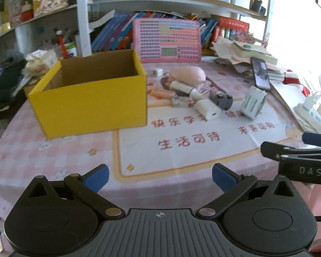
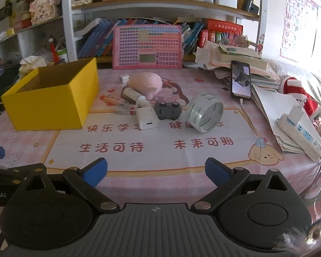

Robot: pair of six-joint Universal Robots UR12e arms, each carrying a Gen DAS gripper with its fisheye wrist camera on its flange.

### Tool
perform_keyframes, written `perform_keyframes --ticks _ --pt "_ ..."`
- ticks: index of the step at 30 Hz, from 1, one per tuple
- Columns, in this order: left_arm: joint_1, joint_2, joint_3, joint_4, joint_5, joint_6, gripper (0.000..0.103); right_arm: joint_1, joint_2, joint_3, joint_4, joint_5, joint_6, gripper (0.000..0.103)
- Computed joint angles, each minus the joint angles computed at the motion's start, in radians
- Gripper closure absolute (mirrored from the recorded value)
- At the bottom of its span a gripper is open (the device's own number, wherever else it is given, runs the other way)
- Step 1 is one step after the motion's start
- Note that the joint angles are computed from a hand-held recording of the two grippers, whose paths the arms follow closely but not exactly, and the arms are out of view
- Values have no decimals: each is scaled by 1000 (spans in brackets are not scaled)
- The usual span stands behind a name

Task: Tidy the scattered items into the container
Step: 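Grasp the white charger with the left tool while the right tool grasps the tape roll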

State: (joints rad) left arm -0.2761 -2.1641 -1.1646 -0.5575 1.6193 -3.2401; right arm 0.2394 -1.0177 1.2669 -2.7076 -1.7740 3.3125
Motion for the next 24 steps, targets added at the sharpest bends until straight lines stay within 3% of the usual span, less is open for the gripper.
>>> perform_keyframes --ticks 3,14,24 --pt "0 -24 34 -7 -27 6 0 -9 12 -21 25 -3 -4 12" --pt "-14 -144 236 -102 -85 21 5 -56 61 -107 93 -7 0 12" --pt "-39 -292 505 -256 -45 20 7 -110 121 -206 146 50 -4 10"
